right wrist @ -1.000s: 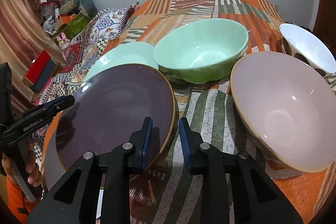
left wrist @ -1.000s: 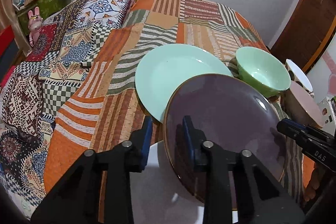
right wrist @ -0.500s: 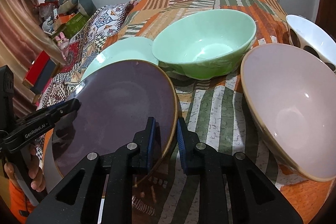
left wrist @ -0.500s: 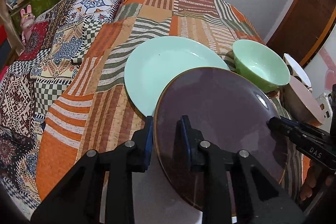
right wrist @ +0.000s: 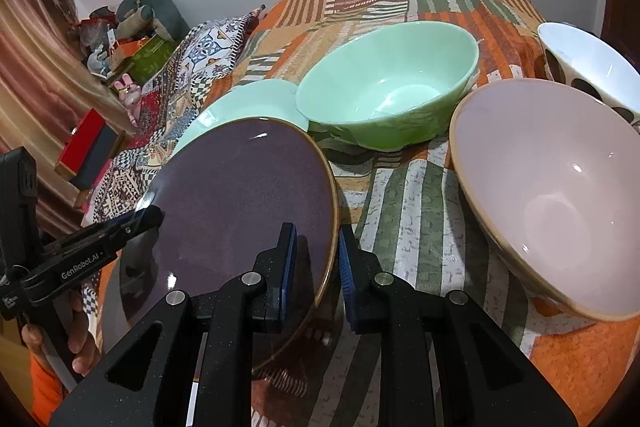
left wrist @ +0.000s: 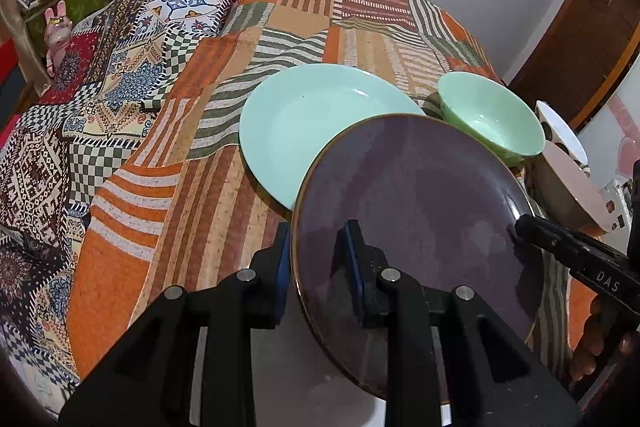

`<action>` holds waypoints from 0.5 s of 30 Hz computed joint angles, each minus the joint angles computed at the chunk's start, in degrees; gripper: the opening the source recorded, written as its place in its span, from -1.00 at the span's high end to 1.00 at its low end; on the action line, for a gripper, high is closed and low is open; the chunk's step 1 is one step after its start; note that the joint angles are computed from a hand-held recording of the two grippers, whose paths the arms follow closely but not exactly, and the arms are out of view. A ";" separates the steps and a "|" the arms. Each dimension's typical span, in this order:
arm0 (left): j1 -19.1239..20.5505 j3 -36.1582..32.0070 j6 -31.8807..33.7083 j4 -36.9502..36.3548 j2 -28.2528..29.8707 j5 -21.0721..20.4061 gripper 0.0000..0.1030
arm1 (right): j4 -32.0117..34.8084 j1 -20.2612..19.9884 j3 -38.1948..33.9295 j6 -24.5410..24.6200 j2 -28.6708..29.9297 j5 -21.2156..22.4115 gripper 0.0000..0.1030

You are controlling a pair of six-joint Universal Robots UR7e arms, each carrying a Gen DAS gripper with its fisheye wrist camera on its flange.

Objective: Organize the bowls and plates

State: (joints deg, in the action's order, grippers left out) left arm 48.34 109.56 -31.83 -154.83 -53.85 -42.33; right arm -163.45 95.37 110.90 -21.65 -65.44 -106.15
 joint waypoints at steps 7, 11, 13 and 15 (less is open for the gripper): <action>-2.34 1.79 -0.89 -1.00 -1.27 1.56 0.51 | -0.36 0.28 1.08 -0.11 -1.73 0.53 0.63; -4.05 2.62 -1.42 -1.03 -1.95 2.72 0.51 | -0.89 0.63 1.82 -0.38 -3.11 0.81 0.63; -4.97 3.20 -1.84 -1.30 -2.47 3.06 0.51 | -1.47 0.86 2.39 -0.72 -3.92 1.03 0.63; -5.82 3.67 -2.23 -1.54 -2.87 3.35 0.51 | -1.91 1.11 2.95 -0.94 -4.84 1.30 0.63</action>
State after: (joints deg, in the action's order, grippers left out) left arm 42.52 113.23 -34.06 -156.37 -56.72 -38.98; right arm -165.36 96.48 113.85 -22.59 -70.28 -104.85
